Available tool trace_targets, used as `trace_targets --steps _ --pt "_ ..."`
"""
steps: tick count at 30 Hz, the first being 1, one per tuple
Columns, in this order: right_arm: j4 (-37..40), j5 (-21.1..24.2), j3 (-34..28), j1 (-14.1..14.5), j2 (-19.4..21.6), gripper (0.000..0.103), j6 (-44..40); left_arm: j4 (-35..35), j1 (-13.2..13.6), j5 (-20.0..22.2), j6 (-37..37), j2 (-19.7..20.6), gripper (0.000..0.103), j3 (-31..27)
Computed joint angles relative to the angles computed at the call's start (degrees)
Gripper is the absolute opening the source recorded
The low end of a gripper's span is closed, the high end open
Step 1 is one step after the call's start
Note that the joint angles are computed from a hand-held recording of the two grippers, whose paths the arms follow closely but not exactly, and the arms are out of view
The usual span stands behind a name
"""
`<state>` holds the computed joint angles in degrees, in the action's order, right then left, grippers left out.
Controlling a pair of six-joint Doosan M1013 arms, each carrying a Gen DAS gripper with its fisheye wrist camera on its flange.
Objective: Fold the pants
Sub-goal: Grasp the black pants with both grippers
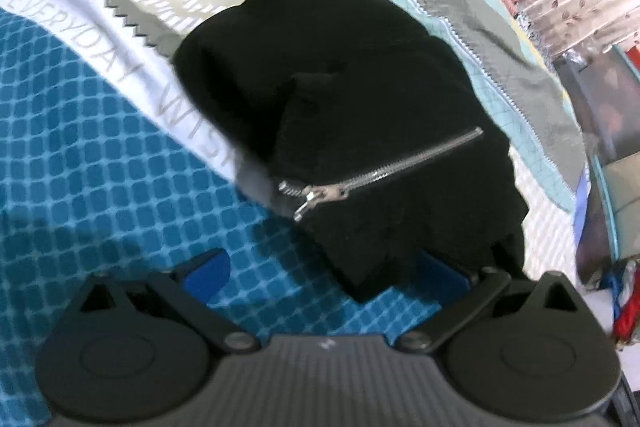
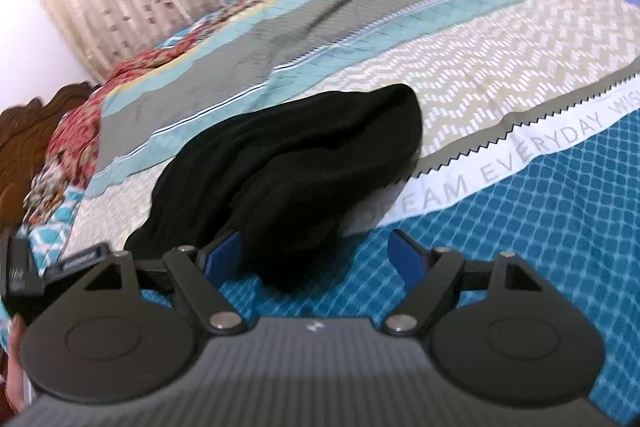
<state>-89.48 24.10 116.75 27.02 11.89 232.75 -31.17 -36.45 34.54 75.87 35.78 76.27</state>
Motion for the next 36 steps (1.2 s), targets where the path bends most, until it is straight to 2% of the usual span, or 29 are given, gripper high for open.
trace_targets --steps 1,2,3,5,6,7,8,9,11,12,13,14,16,18,21,22,23,24,25,26,27,28,29,31,33,35,36 --pt "-0.12 -1.17 -0.19 -0.75 0.24 0.082 0.9 -0.38 0.0 0.2 0.25 0.22 0.091 -0.37" --pt "0.33 -2.5 -0.58 -1.63 0.61 0.082 1.55 -0.53 -0.01 0.63 0.52 0.58 0.063 -0.93" --pt "0.69 -3.69 -1.04 -2.46 1.08 0.082 2.3 -1.39 0.16 1.52 1.54 0.87 0.03 -1.45" --pt "0.87 -5.82 -1.77 -3.68 1.67 0.077 3.32 -3.95 0.52 3.13 3.44 1.43 0.019 -2.16" --pt "0.8 -6.74 -2.06 -4.03 1.81 0.063 3.53 -3.36 0.42 2.62 2.91 1.31 0.014 -2.12" --pt "2.44 -7.7 -2.58 -4.35 1.97 0.054 1.12 -3.34 0.41 2.02 3.72 0.89 0.013 -1.7" --pt "6.41 -6.31 -3.45 -3.89 2.18 0.054 -4.29 -4.4 0.52 1.36 5.49 0.29 0.012 -1.11" --pt "7.88 -1.92 -4.34 -2.6 2.43 0.056 -8.57 -5.65 0.6 0.53 7.42 -0.4 0.01 -0.42" --pt "2.66 9.75 -5.25 1.0 3.06 0.068 -11.78 -8.48 0.76 -1.87 12.78 -2.1 0.009 0.94" --pt "-1.74 13.41 -5.22 2.41 3.34 0.084 -13.27 -10.13 0.82 -2.92 15.45 -2.84 0.009 1.42" --pt "-6.02 14.06 -4.79 3.0 3.33 0.088 -13.17 -11.65 0.86 -3.59 17.57 -3.32 0.009 1.65" --pt "-11.99 11.74 -4.09 3.08 2.95 0.088 -12.89 -13.88 0.94 -4.14 20.48 -3.83 0.009 1.65" --pt "-16.78 6.75 -4.37 3.17 3.02 0.088 -18.54 -16.68 0.85 -4.81 24.49 -4.32 0.009 1.08" --pt "-16.92 6.7 -5.98 4.46 4.61 0.089 -28.78 -18.22 0.39 -5.16 27.56 -4.35 0.009 -0.26" --pt "-22.16 5.76 -8.23 4.88 7.04 0.089 -30.96 -19.94 -0.47 -5.02 31.27 -4.47 0.009 -1.51" --pt "-22.27 5.55 -9.27 4.75 7.84 0.079 -31.4 -19.33 -0.81 -5.05 31.61 -4.5 0.009 -1.88" --pt "-22.04 4.46 -10.34 4.28 8.41 0.06 -31.68 -18.08 -1.19 -5.28 31.71 -4.59 0.011 -2.13" --pt "-20.72 3.11 -11.33 3.58 8.57 0.006 -31.89 -16.28 -1.57 -5.74 31.36 -4.75 0.015 -2.24" --pt "-16.93 1.64 -12.27 2.56 8.34 0.006 -33.31 -15.23 -1.77 -6.45 31.43 -5.17 0.021 -1.78" --pt "-15.32 1.91 -12.68 2.04 7.93 0.006 -31.9 -14.11 -1.94 -7.91 31.91 -5.67 0.04 -0.94" --pt "-15.77 3.46 -12.59 1.41 7.25 0.006 -28.55 -12.97 -2.22 -10.31 31.75 -6.22 0.049 0.08" --pt "-14.85 5.74 -12.43 0.97 6.72 0.006 -28.18 -11.25 -2.46 -12.57 30.63 -6.76 0.054 1.1" --pt "-12.76 9.33 -12.38 0.5 6.2 0.006 -28.95 -7.32 -2.73 -13.7 26.87 -6.73 0.054 1.32" --pt "-7.5 15.02 -11.9 -1.27 4.61 0.006 -30.5 -3.18 -2.28 -11.5 20.72 -5.91 0.054 0.68" --pt "-1.23 20.51 -11.01 -3.56 3.02 0.008 -30.82 1.2 -1.87 -7.85 13.47 -4.46 0.054 -0.48" --pt "7.3 28.01 -10.65 -5.6 2.31 0.038 -31.39 2.17 -1.25 -2.5 8.66 -2.39 0.055 -2.09" --pt "12.83 31.56 -10.25 -6.71 1.62 0.061 -30.89 0.88 -0.94 -0.63 8.23 -1.56 0.057 -2.63"
